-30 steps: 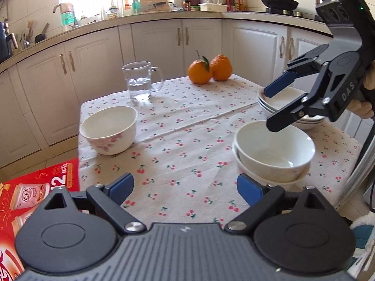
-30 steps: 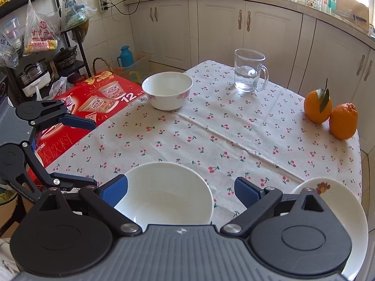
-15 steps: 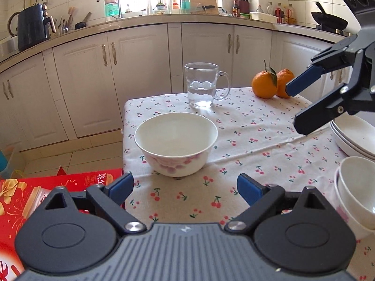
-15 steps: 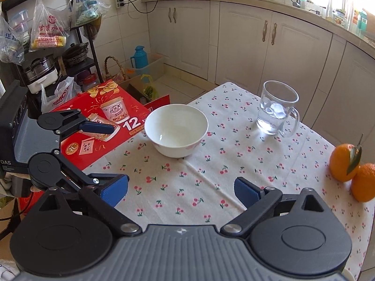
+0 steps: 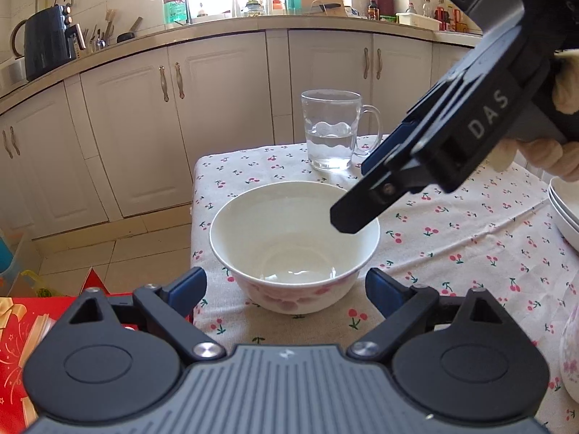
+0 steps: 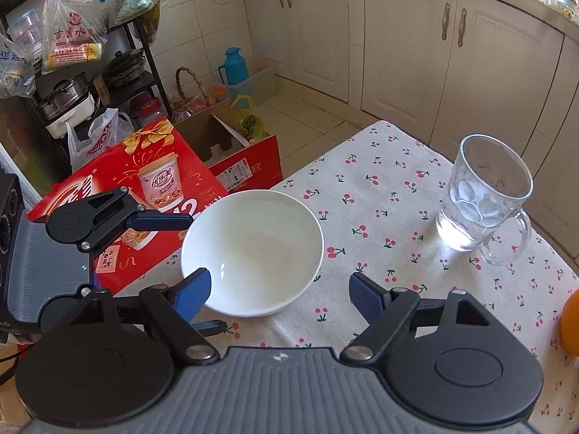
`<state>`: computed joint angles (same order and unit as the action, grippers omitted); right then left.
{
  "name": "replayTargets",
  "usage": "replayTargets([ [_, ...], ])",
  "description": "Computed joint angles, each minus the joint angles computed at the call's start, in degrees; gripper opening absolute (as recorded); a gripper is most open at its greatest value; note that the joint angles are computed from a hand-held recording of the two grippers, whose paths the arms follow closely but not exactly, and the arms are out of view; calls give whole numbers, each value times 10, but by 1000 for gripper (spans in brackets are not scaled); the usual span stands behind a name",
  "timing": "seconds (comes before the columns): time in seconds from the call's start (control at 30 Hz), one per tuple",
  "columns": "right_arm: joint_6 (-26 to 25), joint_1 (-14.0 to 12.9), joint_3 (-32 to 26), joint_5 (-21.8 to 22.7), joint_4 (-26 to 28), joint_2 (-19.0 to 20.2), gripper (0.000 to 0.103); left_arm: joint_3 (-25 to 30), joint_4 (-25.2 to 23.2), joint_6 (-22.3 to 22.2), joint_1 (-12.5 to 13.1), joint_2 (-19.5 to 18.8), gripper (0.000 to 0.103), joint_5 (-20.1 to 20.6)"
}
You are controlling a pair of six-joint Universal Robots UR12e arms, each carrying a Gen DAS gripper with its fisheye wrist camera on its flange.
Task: Organize plates and bowls
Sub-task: 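Move the right tool to the third white bowl and grasp its rim, then lift the bowl with the right tool and carry it over the bowl stack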
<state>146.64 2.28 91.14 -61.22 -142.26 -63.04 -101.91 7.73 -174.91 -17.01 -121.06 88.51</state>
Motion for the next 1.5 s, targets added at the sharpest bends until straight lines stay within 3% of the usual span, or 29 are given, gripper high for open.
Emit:
replayTargets([
  [0.43, 17, 2, -34, 29, 25, 36, 65, 10, -8, -7, 1, -6, 92, -11],
  [0.8, 17, 2, -37, 38, 30, 38, 62, 8, -10, -1, 3, -3, 88, -18],
  [1.1, 16, 0, -17, 37, 26, 18, 62, -1, -22, 8, -2, 13, 87, -18],
  [1.5, 11, -13, 51, 37, 10, -42, 62, -38, -23, 30, -21, 53, 88, -22],
])
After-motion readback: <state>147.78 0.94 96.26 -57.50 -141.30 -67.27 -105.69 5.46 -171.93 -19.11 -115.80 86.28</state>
